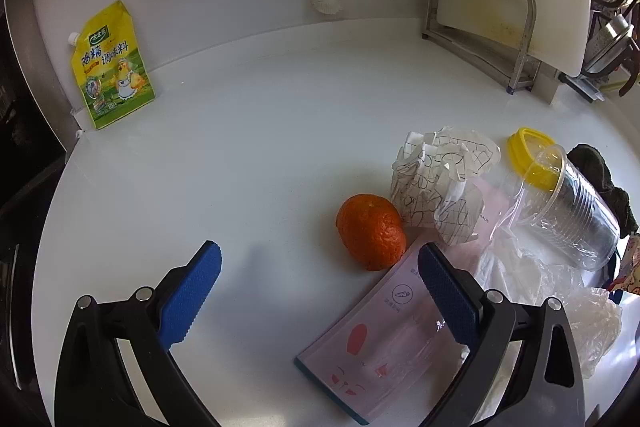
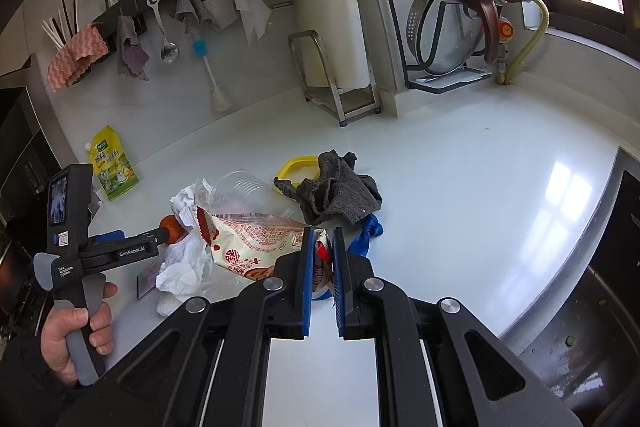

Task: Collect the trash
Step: 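Grasp the orange with the left tool while the right tool grasps the wrapper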

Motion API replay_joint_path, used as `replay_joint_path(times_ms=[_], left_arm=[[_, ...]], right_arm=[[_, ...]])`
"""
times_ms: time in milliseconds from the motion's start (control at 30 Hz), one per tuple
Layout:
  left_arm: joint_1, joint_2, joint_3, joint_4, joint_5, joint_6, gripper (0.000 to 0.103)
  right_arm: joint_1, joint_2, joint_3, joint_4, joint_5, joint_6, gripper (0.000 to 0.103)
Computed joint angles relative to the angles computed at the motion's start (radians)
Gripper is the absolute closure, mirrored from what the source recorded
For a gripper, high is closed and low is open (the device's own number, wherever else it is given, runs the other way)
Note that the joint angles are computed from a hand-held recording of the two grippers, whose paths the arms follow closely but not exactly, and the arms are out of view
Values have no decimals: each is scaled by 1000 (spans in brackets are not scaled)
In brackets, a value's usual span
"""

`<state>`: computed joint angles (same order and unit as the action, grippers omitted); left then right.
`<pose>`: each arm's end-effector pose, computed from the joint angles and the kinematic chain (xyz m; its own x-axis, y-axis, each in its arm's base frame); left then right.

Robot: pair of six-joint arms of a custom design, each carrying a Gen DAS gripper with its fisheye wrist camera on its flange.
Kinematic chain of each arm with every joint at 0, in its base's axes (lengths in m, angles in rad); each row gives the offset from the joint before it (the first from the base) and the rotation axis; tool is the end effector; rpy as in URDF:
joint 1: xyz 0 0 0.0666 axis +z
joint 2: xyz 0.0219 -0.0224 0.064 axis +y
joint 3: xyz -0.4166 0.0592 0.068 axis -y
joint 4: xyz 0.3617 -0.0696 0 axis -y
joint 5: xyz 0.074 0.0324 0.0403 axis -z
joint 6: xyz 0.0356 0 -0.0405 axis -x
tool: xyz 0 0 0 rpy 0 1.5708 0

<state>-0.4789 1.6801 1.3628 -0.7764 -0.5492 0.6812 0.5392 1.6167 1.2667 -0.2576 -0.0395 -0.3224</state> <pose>0.4755 -0.2264 0.3316 -0.7260 -0.2283 -0.6487 -0.3564 0.9316 0.0710 0.4616 0.2774 0.3569 -0.6360 -0.0116 -0.7716 -0.3578 0.8904 0.2815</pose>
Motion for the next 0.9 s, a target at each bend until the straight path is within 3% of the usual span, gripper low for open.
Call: replay_joint_path(times_ms=[200, 333, 400, 533, 633, 767, 900], left_arm=[[28, 27, 22, -10, 36, -1, 6], [27, 26, 24, 1, 19, -13, 11], [26, 24, 19, 16, 26, -25, 29], [25, 10, -4, 75, 69, -49, 53], [16, 5, -5, 72, 58, -59, 73], [8, -15, -20, 71, 52, -64, 80], [-17, -65, -58, 77, 5, -74, 81]], right_arm=[[-5, 0, -4, 9, -16, -3, 94], [-4, 0, -6, 13, -19, 0, 94], [-4, 0, -5, 12, -22, 1, 94], [-4, 1, -5, 12, -19, 3, 94], [-4, 0, -6, 11, -18, 2, 94], [0, -11, -13, 16, -7, 5, 94], [7, -33, -31, 13, 6, 2, 94]])
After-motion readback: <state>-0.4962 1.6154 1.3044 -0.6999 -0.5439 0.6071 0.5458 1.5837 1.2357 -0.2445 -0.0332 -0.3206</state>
